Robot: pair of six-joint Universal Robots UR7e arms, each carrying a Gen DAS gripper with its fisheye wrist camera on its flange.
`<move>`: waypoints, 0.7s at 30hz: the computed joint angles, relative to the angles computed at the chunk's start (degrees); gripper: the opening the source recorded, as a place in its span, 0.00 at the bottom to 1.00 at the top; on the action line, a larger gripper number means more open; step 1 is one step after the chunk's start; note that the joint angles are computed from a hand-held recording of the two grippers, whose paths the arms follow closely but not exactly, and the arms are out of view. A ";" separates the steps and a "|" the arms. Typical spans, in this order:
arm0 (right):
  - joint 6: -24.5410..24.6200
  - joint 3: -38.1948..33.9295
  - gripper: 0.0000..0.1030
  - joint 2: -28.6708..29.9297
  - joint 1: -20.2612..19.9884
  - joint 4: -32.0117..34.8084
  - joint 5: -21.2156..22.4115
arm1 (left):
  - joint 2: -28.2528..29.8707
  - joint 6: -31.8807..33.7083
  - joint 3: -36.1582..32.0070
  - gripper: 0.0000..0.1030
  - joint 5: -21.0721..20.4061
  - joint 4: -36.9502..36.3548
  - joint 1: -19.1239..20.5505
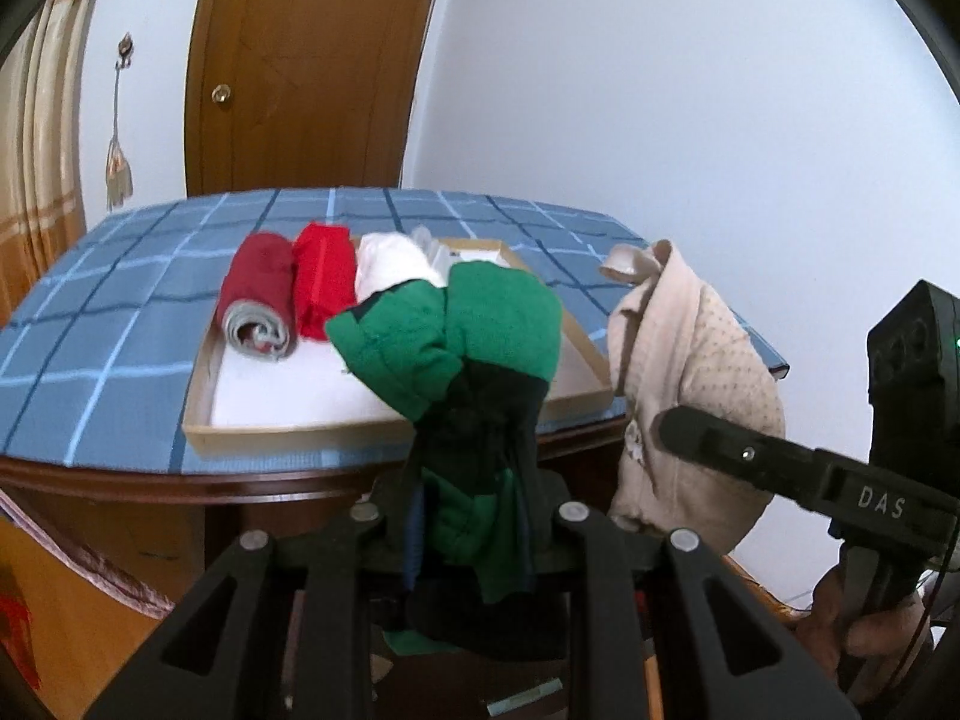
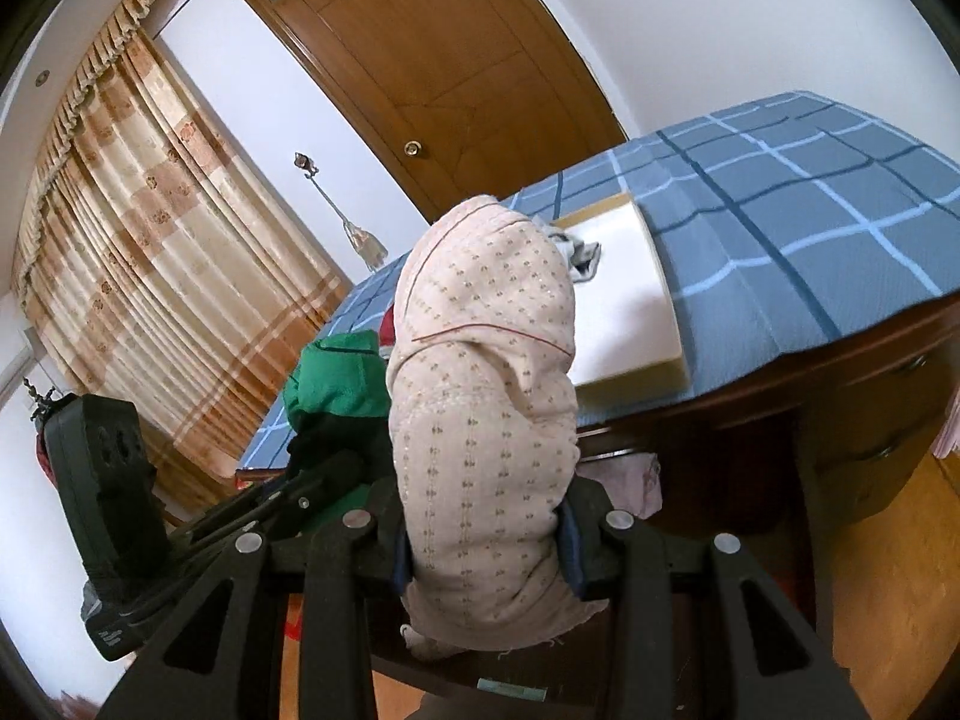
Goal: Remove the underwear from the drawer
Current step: 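Lift both held underwear out of the drawer up toward the white tray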
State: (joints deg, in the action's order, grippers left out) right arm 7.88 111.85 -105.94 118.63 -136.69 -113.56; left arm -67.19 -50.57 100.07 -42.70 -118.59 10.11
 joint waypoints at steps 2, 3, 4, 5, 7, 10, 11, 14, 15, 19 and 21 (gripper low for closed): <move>-0.26 -0.46 0.39 0.31 0.13 -0.25 -0.22 | 0.63 0.86 -1.02 0.21 0.50 0.31 0.11; -0.41 -0.55 0.39 0.39 0.18 -0.45 -0.36 | 0.98 1.21 -1.60 0.21 0.73 0.42 0.15; -0.59 -0.81 0.39 0.59 0.30 -0.68 -0.60 | 1.27 1.54 -2.05 0.21 1.04 0.48 0.19; -0.65 -1.11 0.39 0.79 0.45 -0.73 -0.81 | 1.51 1.87 -2.42 0.21 1.28 0.48 0.24; -0.74 -1.51 0.39 1.03 0.60 -1.02 -1.07 | 1.82 2.45 -2.92 0.21 1.50 0.28 0.30; -0.84 -2.12 0.39 1.41 0.78 -1.45 -1.51 | 2.34 3.24 -3.70 0.21 1.94 0.16 0.46; -0.88 -2.25 0.39 1.49 0.81 -1.54 -1.52 | 2.46 3.34 -3.91 0.21 2.01 0.06 0.50; -1.31 -2.77 0.39 1.82 1.09 -2.01 -1.88 | 2.86 4.03 -4.53 0.21 2.22 -0.44 0.62; -1.47 -2.96 0.39 1.94 1.16 -2.12 -2.01 | 3.00 4.22 -4.70 0.21 2.31 -0.60 0.67; -1.80 -3.67 0.39 2.47 1.53 -2.60 -2.71 | 3.97 5.20 -5.89 0.21 2.55 -1.08 0.94; -2.11 -4.02 0.39 2.78 1.55 -2.86 -3.03 | 4.58 5.96 -6.64 0.21 2.65 -1.52 1.24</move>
